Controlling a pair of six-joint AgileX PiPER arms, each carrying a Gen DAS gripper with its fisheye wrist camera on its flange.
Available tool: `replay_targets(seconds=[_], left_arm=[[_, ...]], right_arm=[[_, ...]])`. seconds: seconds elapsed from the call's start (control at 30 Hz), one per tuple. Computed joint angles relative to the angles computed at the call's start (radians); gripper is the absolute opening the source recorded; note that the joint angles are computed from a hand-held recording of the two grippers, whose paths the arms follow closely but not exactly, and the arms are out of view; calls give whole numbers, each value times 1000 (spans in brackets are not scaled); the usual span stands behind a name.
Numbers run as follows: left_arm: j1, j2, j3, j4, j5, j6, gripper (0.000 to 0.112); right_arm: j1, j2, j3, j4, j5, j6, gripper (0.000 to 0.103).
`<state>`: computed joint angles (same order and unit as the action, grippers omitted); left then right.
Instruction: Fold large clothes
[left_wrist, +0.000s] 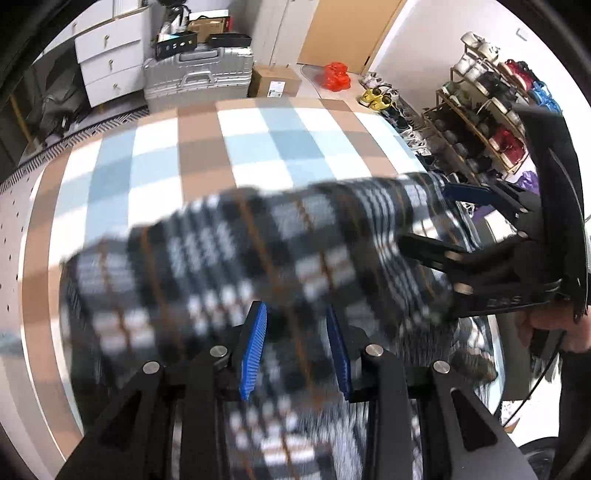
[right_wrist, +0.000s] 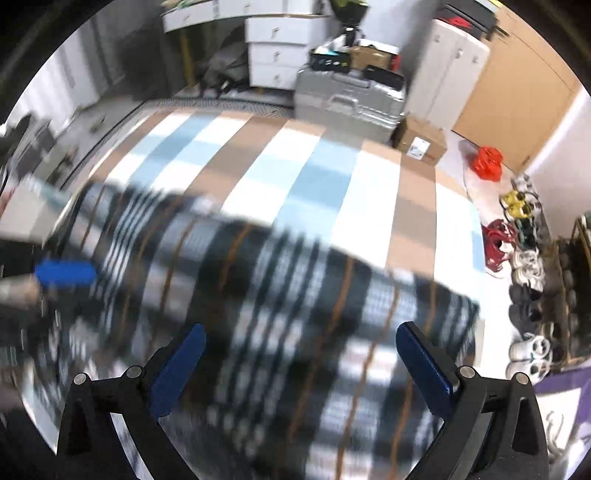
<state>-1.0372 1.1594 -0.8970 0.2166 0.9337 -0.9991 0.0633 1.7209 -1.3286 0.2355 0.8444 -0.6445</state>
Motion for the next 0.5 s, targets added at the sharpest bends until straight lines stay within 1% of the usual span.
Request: replay_targets(seconds=[0.03, 0.07, 0.1, 0.13, 0.17, 0.2, 0.23, 0.27, 0.33, 0.37, 0.4, 0.43, 0.47, 0.5], left_arm=[[10, 30, 6, 27, -24, -11, 28], [43, 70, 7, 47, -47, -18, 28], [81, 78, 36, 29, -93, -1, 28], [128, 112, 45, -26, -148, 41, 28], [195, 138, 57, -110, -188, 123, 28], [234, 156, 102, -160, -256, 166, 27], [241, 162, 113, -171, -290, 175, 27], [235, 164, 111, -156, -294, 165, 27], [221, 162, 91, -155, -265, 165, 27], [232, 166, 55, -178, -224, 205, 27], [242, 156, 34, -201, -186, 237, 28], [243, 155, 4, -209, -142, 250, 28], [235, 144, -26, -187, -75, 241, 28], [224, 135, -55, -159, -26, 236, 28]], right_arm=[[10, 40, -43, -3, 6, 36, 103], [17, 119, -123, 2, 22, 65, 103], [36, 170, -162, -25, 29, 109, 103], [59, 206, -174, -76, 18, 161, 103], [66, 206, -147, -93, 11, 180, 103], [70, 211, -122, -108, -2, 197, 103], [72, 225, -120, -112, -21, 200, 103], [78, 230, -128, -123, -25, 199, 103], [68, 258, -178, -116, 32, 198, 103], [62, 272, -213, -108, 75, 186, 103], [54, 292, -265, -100, 139, 165, 103], [33, 306, -332, -83, 228, 136, 103], [12, 321, -388, -66, 278, 127, 103], [-22, 314, -419, -45, 308, 124, 103]])
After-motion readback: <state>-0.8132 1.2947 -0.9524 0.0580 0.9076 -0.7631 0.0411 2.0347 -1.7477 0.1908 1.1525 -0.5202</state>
